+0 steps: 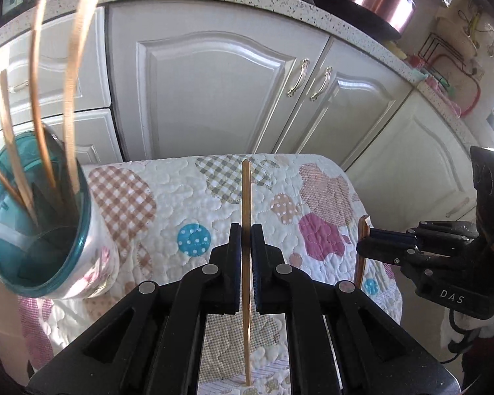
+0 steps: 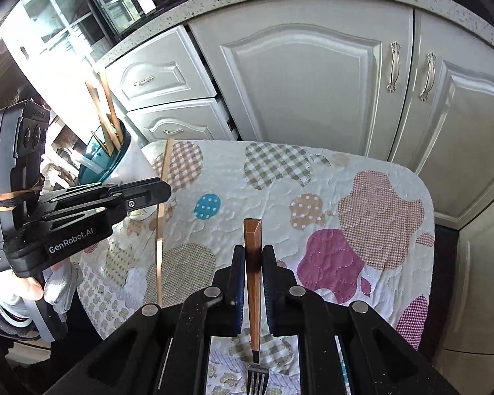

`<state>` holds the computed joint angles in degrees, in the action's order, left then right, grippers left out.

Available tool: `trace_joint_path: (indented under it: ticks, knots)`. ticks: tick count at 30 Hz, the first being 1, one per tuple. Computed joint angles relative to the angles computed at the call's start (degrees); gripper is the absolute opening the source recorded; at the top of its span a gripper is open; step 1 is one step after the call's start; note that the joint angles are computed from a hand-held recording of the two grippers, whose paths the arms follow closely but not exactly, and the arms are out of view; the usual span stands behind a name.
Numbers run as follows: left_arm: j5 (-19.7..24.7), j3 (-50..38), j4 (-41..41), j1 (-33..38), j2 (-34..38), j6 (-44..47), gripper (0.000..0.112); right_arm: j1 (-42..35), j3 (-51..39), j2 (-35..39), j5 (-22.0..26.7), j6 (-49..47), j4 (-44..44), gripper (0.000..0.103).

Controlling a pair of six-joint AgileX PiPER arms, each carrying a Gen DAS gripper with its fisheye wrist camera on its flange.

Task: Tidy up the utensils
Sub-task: 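Lift the chopstick and fork upright and insert both into the teal holder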

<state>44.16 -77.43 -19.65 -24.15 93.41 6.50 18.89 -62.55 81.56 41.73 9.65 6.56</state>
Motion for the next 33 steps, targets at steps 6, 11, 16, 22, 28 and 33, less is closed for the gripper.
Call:
trace_joint_path:
  ticks: [6,11,16,22,28,33]
  knots:
    - [-0.73,5.17,-0.43,2.12,-6.78,1.01,0.004,6.19,1.12,-4.60,1.66,8.59,-8.29,0.009]
    - [-0.23,8.30,-2.50,5.29,-12.02,3.81,0.004,10.70,0.94,-7.06,3.60,14.42,-13.57,0.009]
    - [1.49,8.80,-4.43,9.32,-15.83,6.38,0.004,14.12,-1.88,-7.53,5.21,16.82,-16.39,0.009]
    - [2.90,8.74,-5.30,13.01,-18.85,7.69,0.004,17.45,-6.99,-4.91,5.78,17.96,-18.28,0.009]
    - [4.05,7.81,-6.38,15.71,-19.80,8.82,0.004,19.79,-14.38,-1.21,7.25,16.67,-19.01,0.009]
    - [6.06,6.67,-8.62,19.47,-20.58,11.00,0.004,21.41,-20.03,1.52,8.88,16.00,-19.98,0.009]
